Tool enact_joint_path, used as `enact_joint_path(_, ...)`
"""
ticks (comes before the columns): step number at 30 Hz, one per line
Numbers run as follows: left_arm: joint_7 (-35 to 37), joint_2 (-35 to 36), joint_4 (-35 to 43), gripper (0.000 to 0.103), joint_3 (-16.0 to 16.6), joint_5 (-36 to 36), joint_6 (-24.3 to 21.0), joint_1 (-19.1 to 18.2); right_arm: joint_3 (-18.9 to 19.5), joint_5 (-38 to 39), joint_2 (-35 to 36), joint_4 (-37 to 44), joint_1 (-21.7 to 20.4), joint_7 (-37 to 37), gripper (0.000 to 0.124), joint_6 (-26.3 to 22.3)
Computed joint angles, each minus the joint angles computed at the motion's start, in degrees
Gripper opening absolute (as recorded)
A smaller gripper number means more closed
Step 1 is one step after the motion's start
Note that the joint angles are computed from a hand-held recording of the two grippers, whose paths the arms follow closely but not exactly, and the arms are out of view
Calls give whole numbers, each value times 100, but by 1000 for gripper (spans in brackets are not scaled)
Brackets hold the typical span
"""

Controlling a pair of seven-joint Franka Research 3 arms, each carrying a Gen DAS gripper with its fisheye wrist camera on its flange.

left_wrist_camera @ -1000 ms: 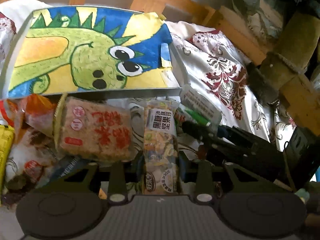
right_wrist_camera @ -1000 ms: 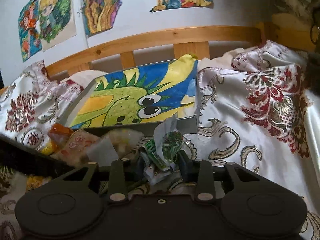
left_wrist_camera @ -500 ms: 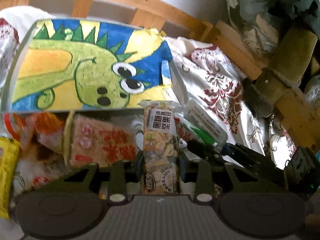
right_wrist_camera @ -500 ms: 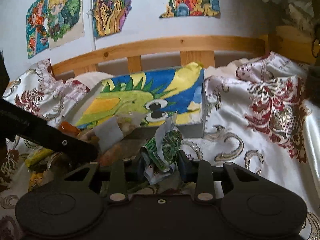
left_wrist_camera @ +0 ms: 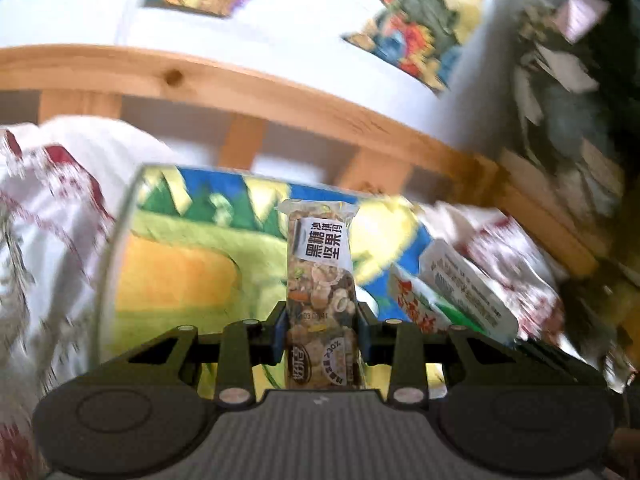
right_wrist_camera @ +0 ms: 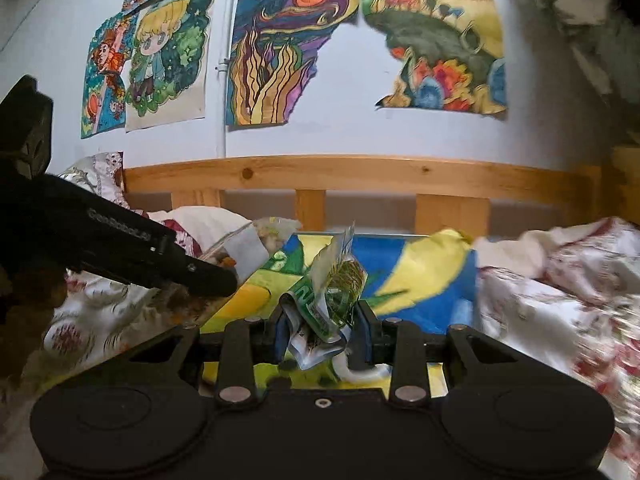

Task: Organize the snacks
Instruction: 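Carry both packets over the dinosaur tray and open both tools to drop them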

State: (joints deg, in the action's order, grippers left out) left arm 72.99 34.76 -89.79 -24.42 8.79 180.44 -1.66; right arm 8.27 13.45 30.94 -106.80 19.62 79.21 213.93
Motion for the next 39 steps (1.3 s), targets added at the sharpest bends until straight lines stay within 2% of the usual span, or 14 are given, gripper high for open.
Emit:
enact_joint_path(4,-387,342,597,38,723,39,-29,-498,-109,42,483,925,142,-182,35,-589)
enact_joint_path(8,-663,721,1141,38,918,20,-264,-602,-403,429,860,1634,470,-460,35,-1167)
enact_joint_path(12,-763,960,1422,38,936,-1,-473,-575,-1104,1121,1232,2278,1092,-722,35,-1657)
enact_joint_path(15,-807,1081,1529,38,961,-10,-531,-568,-1489,1379,1406,2541,1396,-758,35,-1946)
enact_joint_path(20,-797,1147,1518,38,898,-30,-540,-489,-1873,1440,1569,2663,1700,-614,36,-2132)
enact_joint_path(25,-732,1126,1554,38,838,-119,-961,-437,-2494,1509,1603,2649,2138,-183,38,-2519)
enact_joint_path(28,-678,1049,1399,41,814,-174,-880,-405,-2845,1432,1552,2551,2383,189,39,-2830)
enact_joint_path(30,-697,964,1244,43,815,-207,-732,-390,-2881,1301,1459,2408,2431,310,47,-2832)
enact_joint_path(31,-725,879,1104,45,835,-204,-613,-392,-2874,1220,1421,2338,2438,344,55,-2768)
enact_joint_path(32,-734,783,962,51,845,-180,-518,-384,-2889,1138,1380,2255,2465,381,62,-2701)
enact_joint_path(33,-753,688,839,59,879,-143,-432,-394,-2923,1073,1346,2200,2495,445,64,-2696)
enact_joint_path(35,-1012,394,491,68,1272,-11,-178,-647,-2998,997,1222,2009,2588,609,67,-2628)
enact_joint_path(38,-1246,-22,-31,82,1572,224,177,-817,-2935,985,998,1670,2632,615,79,-2243)
enact_joint_path(39,-1420,-173,-214,86,1859,292,298,-1027,-2902,1049,916,1563,2640,554,81,-2123)
